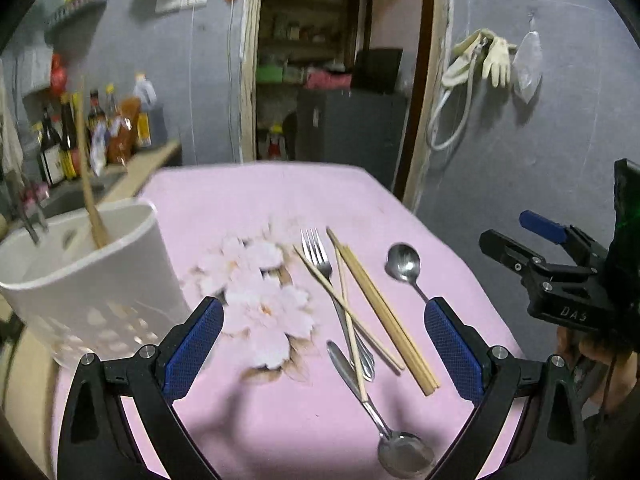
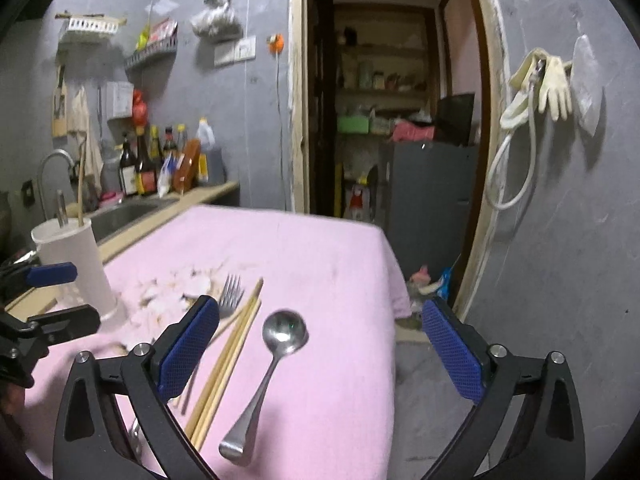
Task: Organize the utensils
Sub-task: 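Grasp a steel spoon with the right tool while the left tool grasps a wooden chopstick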
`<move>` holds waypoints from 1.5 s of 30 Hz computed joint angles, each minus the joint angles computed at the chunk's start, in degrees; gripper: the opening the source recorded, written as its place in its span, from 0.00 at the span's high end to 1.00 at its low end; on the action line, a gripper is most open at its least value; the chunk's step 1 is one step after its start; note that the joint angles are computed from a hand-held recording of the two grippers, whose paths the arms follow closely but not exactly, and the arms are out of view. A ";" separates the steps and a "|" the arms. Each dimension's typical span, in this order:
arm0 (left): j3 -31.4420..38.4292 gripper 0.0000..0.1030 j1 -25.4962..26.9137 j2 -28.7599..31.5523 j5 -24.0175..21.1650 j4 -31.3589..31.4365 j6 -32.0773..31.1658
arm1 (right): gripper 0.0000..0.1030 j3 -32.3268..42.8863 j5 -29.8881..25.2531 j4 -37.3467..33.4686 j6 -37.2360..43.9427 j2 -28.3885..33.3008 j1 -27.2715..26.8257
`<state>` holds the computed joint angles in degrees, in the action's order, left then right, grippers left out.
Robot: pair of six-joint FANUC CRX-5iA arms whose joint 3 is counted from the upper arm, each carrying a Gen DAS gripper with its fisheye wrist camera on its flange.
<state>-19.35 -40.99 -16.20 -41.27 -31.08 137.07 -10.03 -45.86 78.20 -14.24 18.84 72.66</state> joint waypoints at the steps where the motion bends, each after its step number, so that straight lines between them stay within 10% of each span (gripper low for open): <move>1: 0.06 0.05 0.72 0.54 0.02 1.16 -0.33 | 0.08 0.54 0.33 -1.78 1.56 0.25 0.06; 6: 0.27 0.09 4.59 2.25 1.09 7.84 -6.14 | 0.18 4.34 1.16 -10.29 9.63 2.23 0.27; 20: -0.37 0.69 15.83 10.49 3.54 32.05 -28.28 | 0.40 18.43 -1.24 -33.60 31.97 9.82 -0.50; 45: -1.78 0.95 21.83 13.56 1.97 48.95 -38.73 | 0.61 26.15 -4.17 -40.10 37.62 14.27 -1.82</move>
<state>-21.13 -19.16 -2.63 -39.30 17.87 98.34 16.12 -50.04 38.10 23.38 33.12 70.84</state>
